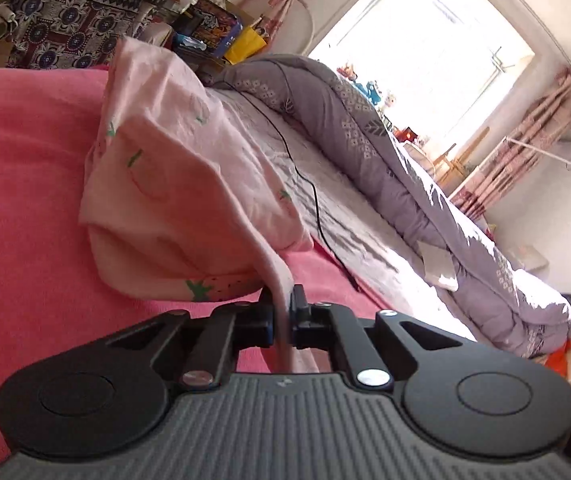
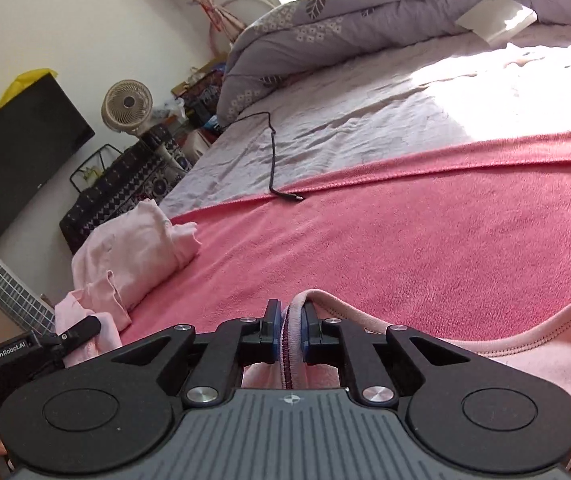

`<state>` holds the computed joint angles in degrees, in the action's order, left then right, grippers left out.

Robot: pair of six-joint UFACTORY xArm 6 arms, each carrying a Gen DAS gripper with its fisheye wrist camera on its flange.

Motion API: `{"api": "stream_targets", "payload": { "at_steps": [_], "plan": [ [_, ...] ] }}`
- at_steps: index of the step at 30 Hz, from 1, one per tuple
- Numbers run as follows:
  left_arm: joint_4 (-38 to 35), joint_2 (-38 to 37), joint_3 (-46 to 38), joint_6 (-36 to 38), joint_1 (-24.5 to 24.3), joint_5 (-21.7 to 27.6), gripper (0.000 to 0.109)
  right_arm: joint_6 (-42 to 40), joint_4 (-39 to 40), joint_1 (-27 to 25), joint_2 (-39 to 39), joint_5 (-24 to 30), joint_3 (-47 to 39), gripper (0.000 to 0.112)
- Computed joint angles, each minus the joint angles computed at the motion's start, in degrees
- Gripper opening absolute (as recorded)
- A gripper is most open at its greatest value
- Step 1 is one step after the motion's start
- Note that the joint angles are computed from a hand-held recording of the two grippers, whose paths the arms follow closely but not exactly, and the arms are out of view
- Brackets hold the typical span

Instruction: Fold clothes

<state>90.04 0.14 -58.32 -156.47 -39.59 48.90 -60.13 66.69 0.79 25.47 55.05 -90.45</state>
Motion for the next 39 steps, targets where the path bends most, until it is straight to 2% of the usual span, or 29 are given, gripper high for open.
{"api": "stream_targets", "payload": {
  "at_steps": [2,4,6,8,10,12,13,14,16,21,23,24,26,29,31,32,33,34,37,39],
  "plan": [
    [4.5,-3.2,1.9,0.8,-3.5,9.2,0.005,-2.7,2.4,-0.6,-1.0,1.6,-0.5,0.012],
    [5.3,-4.7,3.2,4.5,-7.4,18.1,0.005,-4.6,3.8,-0.8,-1.5,2.4,-0.7,0.012],
    [4.1,-4.7,3.7,8.8,-10.2,23.4,0.006,-5.2,3.9,-0.7,-1.4,2.6,-0.7,0.012],
    [-1.6,-2.5,2.1,14.8,-11.2,25.7,0.006,-4.3,1.6,0.1,-0.8,1.2,-0.5,0.012],
    [-7.6,-1.4,2.6,16.0,-9.7,22.8,0.006,-1.0,-3.0,1.3,0.6,-0.9,-0.8,0.012],
    [-12.7,-1.8,4.5,12.3,-6.5,15.8,0.006,1.6,-4.9,2.1,1.8,-2.9,-0.1,0.007],
    [-11.8,-3.2,6.5,7.3,-5.6,13.6,0.006,0.9,-3.1,1.9,1.5,-3.1,0.5,0.007],
    [-9.5,-4.5,8.1,2.7,-5.3,13.5,0.006,1.5,-2.5,1.9,1.0,-3.5,0.8,0.006],
    [-4.5,-6.3,9.3,0.5,-6.8,18.1,0.006,0.1,2.3,1.5,-0.7,-3.4,1.1,0.005],
    [3.6,-4.9,4.2,9.8,-9.5,29.8,0.006,-3.5,10.6,0.8,-3.3,0.8,-2.0,0.005],
    [5.3,-3.9,2.5,13.1,-9.6,34.0,0.007,-6.1,12.4,1.5,-3.3,-0.1,-3.3,0.005],
    [4.7,-3.5,2.2,13.8,-9.0,34.6,0.007,-6.6,12.7,2.0,-2.7,-1.2,-4.4,0.005],
    [1.5,-2.2,1.8,14.8,-6.9,33.1,0.009,-3.3,11.1,3.1,1.2,-2.3,-8.8,0.005],
    [-5.3,1.2,1.8,15.5,-3.3,28.4,0.014,3.0,4.7,5.3,8.4,-3.9,-14.8,0.006],
    [-9.0,-0.3,4.2,12.5,0.9,19.4,0.015,5.0,-0.1,7.2,11.8,-5.9,-15.8,0.006],
    [-9.2,-2.2,6.2,9.2,2.9,15.3,0.022,4.9,-0.2,7.5,12.3,-6.3,-15.5,0.006],
    [-8.7,-3.1,7.5,7.5,3.5,13.6,0.023,4.8,-0.4,7.8,12.9,-6.8,-15.2,0.003],
    [-8.4,-3.6,8.4,5.9,3.6,13.3,0.024,4.7,-0.6,8.1,13.6,-7.3,-14.9,0.003],
    [-10.6,-2.1,6.8,9.6,2.8,14.7,0.025,5.8,-1.1,8.0,14.3,-6.3,-15.1,0.004],
    [-11.5,-2.2,6.6,10.8,3.1,14.3,0.028,7.2,-1.8,7.5,13.8,-4.8,-15.0,0.008]
  ]
}}
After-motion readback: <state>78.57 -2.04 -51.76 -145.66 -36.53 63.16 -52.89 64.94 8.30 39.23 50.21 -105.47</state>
